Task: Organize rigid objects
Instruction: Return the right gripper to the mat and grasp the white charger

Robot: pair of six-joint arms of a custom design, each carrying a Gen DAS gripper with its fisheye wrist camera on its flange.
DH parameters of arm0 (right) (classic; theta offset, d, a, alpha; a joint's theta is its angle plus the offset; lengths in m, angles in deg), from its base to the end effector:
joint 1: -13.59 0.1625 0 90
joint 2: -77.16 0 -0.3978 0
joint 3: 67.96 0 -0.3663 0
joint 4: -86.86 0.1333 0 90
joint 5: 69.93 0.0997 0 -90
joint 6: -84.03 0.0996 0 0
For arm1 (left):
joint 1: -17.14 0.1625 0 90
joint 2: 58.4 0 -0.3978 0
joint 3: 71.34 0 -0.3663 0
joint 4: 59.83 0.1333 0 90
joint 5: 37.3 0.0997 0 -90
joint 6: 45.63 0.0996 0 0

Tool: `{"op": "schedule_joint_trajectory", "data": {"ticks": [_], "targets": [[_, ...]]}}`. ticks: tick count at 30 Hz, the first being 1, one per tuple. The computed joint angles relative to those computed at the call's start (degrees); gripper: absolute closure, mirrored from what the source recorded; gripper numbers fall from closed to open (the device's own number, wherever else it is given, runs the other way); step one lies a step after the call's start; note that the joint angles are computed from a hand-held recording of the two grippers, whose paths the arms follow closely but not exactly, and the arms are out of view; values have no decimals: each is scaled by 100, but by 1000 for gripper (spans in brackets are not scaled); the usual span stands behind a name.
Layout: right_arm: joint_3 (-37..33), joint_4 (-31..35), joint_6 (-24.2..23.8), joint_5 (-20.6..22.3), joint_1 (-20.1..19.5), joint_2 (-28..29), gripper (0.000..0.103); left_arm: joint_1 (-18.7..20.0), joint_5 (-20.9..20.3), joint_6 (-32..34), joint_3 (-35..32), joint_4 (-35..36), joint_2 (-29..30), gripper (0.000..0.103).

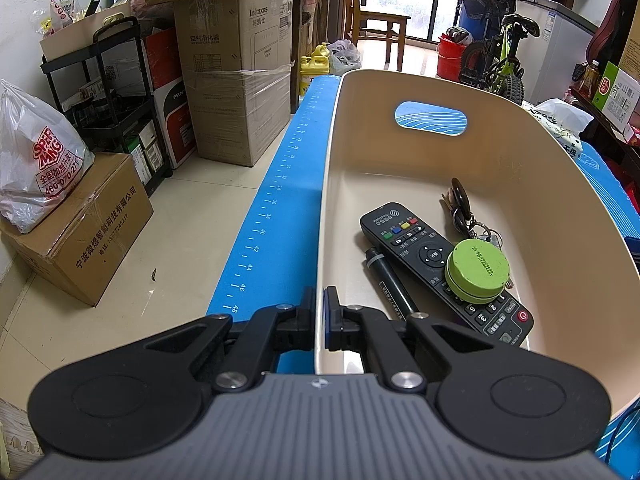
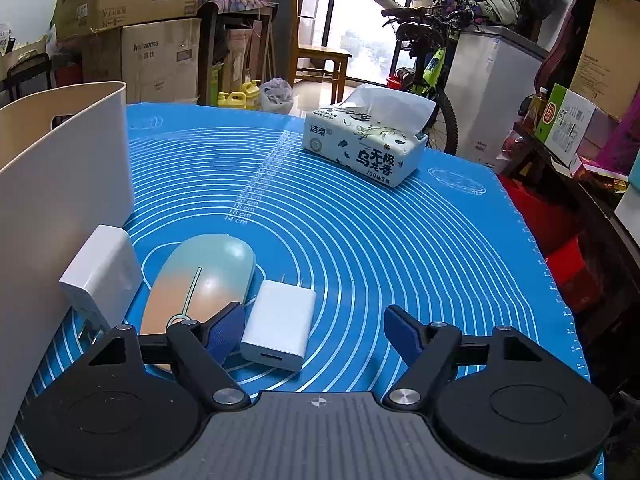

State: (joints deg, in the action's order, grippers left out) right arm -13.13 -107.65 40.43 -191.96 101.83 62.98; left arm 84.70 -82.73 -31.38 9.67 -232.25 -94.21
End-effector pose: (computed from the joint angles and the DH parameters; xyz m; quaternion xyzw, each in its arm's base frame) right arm 0.0564 -0.7854 0.0736 0.1550 -0.8141 0.3788 0.4121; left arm -0.0805 -0.7274 0.1391 0.1611 0.8704 -0.3202 0.3374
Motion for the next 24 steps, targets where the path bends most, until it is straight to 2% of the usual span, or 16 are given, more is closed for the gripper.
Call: {"op": "schedule_joint_trajectory", "data": {"ticks": [4, 7, 9, 10, 11, 12, 17, 24], "targets": [[-241, 56, -51, -160, 13, 147, 24, 1, -3, 0, 0, 1, -2, 97], [-359, 291, 151, -167, -7, 226, 38, 0, -5, 1, 1, 2, -2, 97], [-295, 165, 136, -46, -19, 230, 46, -1, 2, 3, -2, -1, 2, 97], [-225, 187, 153, 38, -25, 192, 55, -1, 2, 2, 0, 1, 0, 97], [-198, 206, 155, 81, -21, 183, 56, 0, 1, -1, 1, 3, -2, 97], [-251, 157, 66, 34, -5, 232, 61, -1, 1, -1, -1, 0, 2, 97], [-244, -12, -14, 17, 10, 259, 61, -1, 0, 0, -1, 0, 2, 97], [234, -539, -64, 186, 64, -21, 62, -1, 2, 0, -1, -1, 3, 97]]}}
